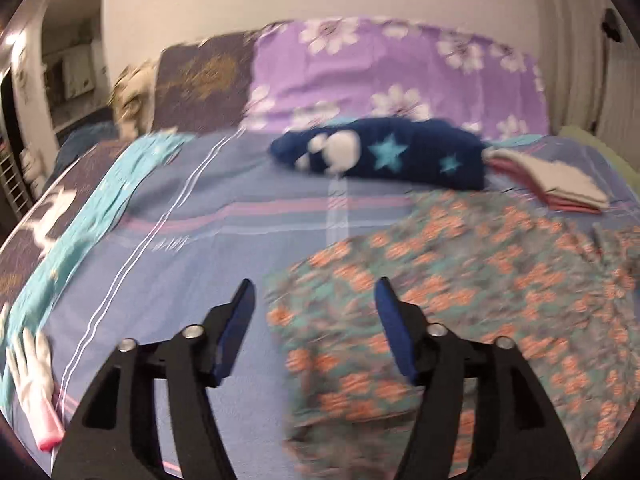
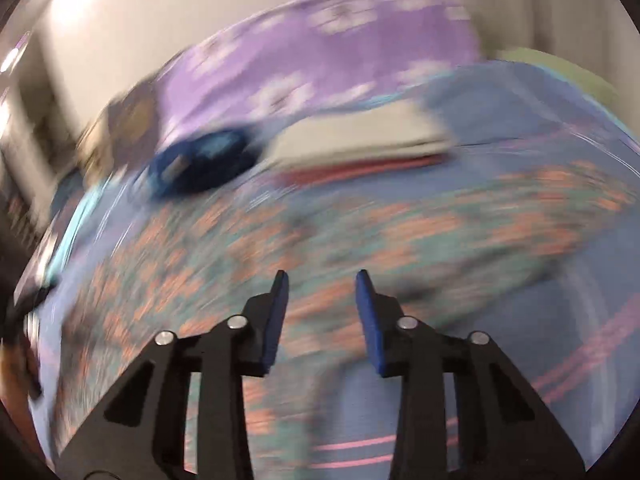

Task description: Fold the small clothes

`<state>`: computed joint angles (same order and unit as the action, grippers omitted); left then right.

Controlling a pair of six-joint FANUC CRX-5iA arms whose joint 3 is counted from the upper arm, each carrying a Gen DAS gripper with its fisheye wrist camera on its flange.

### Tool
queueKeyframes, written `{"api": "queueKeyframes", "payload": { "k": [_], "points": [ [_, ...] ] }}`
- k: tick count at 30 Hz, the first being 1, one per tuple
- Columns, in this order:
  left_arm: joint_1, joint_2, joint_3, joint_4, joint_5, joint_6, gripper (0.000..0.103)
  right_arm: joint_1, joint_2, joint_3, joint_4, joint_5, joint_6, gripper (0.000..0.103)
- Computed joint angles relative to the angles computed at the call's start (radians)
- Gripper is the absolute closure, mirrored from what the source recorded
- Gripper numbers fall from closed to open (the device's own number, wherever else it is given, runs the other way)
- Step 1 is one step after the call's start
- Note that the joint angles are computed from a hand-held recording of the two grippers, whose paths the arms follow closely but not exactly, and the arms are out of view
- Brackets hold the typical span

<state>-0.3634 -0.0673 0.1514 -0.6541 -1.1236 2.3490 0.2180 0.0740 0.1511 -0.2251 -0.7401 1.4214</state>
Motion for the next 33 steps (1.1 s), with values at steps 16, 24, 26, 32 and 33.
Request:
{"api": "queueKeyframes", "payload": {
  "k": [16, 24, 26, 32, 33],
  "points": [
    [0.073, 0.199, 0.019, 0.337, 0.120, -0.219, 0.029, -0.476, 0.259, 0.255, -0.446, -0.044, -0.158, 0.090],
    [0.054, 0.222, 0.046, 0.300, 0.095, -0.206, 0.019, -0.433, 0.283, 0.273, -0.316, 0.005, -0.257, 0.087],
    [0.059, 0.214, 0.035, 0.312, 0.108, -0.206, 0.019, -0.422, 0.303, 0.314, -0.304, -0.037, -0.247, 0.100],
    [0.062, 0.208, 0.024, 0.313, 0.120, -0.205, 0.019, -0.383, 0.268, 0.363, -0.586, -0.104, 0.019, 0.100],
    [0.061, 0.208, 0.024, 0.312, 0.121, -0.204, 0.019, -0.370, 0.259, 0.371, -0.639, -0.129, 0.077, 0.100]
  ]
}}
